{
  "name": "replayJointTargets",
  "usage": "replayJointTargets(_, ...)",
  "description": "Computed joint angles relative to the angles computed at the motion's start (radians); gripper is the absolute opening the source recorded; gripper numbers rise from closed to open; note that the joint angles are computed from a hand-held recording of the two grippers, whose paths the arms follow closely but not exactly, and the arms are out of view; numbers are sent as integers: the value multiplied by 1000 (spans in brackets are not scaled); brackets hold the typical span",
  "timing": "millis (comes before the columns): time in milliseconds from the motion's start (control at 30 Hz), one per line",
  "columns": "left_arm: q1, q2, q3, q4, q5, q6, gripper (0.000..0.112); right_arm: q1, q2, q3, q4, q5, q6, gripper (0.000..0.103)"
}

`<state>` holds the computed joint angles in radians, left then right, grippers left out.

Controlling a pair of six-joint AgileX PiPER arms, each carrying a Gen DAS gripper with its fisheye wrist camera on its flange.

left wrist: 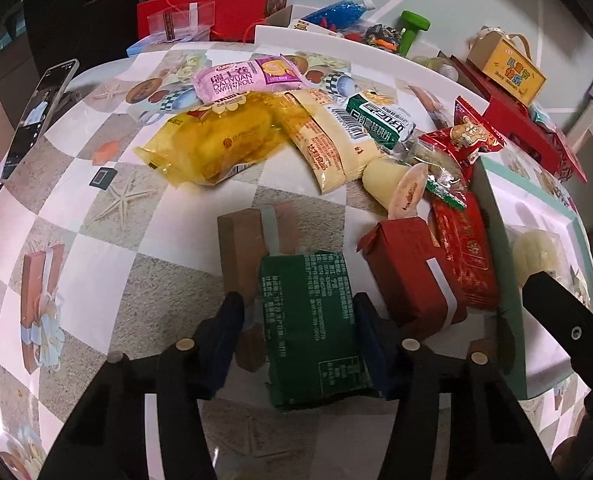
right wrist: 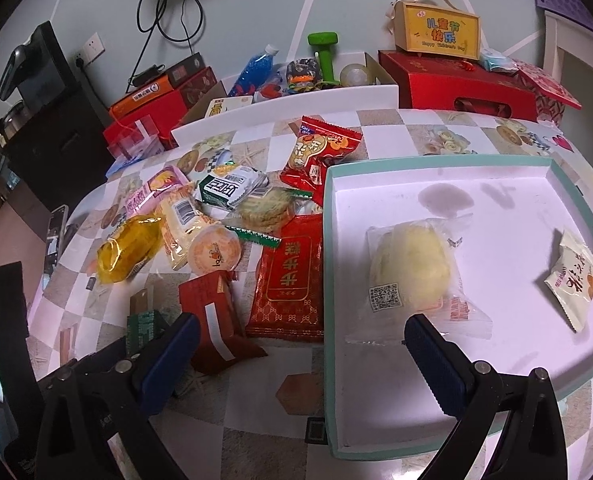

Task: Organize snacks
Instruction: 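Grasp the green pack with the left gripper while the right approaches the red-brown box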

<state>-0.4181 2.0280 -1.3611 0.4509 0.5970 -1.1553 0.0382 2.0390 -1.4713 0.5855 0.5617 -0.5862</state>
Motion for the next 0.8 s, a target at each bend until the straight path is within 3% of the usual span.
replayJointTargets(400, 58, -29, 31, 45, 19, -84, 56, 37, 4, 5, 21, -7, -49, 103)
replayJointTargets(800, 105, -69, 97, 47, -18, -136, 56, 127, 24, 19, 13, -63, -129, 103)
